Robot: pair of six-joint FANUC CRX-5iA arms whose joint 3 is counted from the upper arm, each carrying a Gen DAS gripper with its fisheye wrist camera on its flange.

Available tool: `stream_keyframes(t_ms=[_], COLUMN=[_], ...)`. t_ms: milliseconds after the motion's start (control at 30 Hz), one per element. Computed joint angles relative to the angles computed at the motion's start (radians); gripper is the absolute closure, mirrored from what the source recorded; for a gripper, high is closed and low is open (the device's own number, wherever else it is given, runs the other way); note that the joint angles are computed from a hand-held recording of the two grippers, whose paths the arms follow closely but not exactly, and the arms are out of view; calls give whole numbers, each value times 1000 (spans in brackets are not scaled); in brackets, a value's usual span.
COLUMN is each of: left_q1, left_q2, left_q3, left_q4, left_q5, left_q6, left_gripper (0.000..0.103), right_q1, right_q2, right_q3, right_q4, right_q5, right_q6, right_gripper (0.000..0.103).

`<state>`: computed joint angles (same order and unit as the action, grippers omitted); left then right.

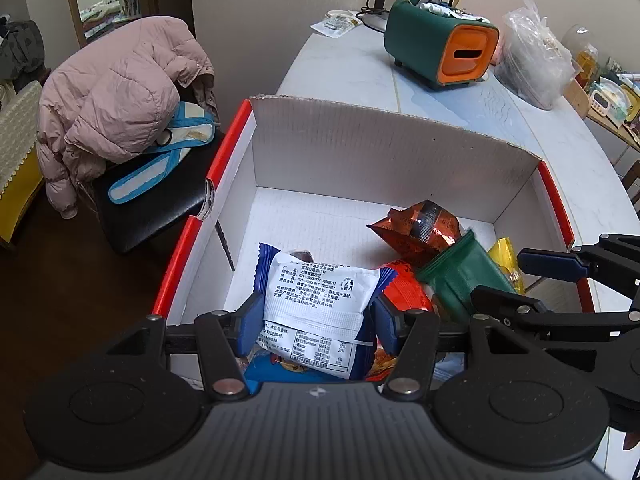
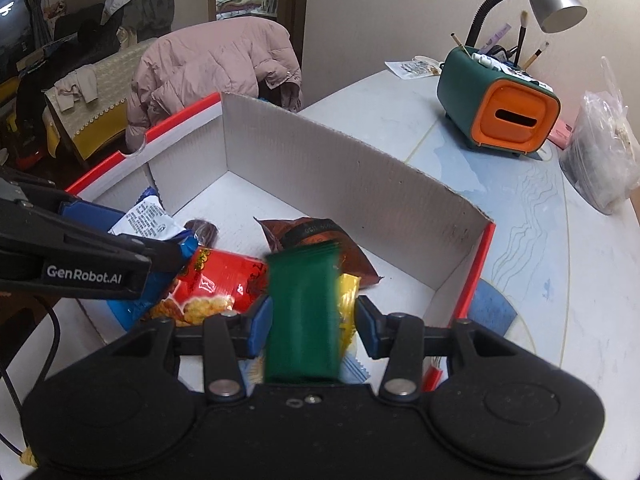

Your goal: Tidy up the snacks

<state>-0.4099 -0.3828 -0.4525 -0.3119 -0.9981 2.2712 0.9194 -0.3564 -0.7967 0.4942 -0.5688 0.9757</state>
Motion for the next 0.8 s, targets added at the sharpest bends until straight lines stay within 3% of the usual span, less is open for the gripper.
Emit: stream_keyframes(t_ms=[367, 567, 800], left_q1=[-13, -73, -168], left_q2=[-42, -75, -110], left_q3=[-4, 17, 47], left_q4=[-10, -58, -114], left_q5=[-3, -26, -58], left_q6=[23, 66, 113], left_gripper=[45, 39, 34], right_q1=[-11, -16, 6], right_q2=[-68, -145, -267], right_q3=[-9, -23, -62], right_q4=[-50, -76, -64], right_q5=[15, 16, 3], right_q6=[-4, -13, -54], right_gripper=[43, 38, 24])
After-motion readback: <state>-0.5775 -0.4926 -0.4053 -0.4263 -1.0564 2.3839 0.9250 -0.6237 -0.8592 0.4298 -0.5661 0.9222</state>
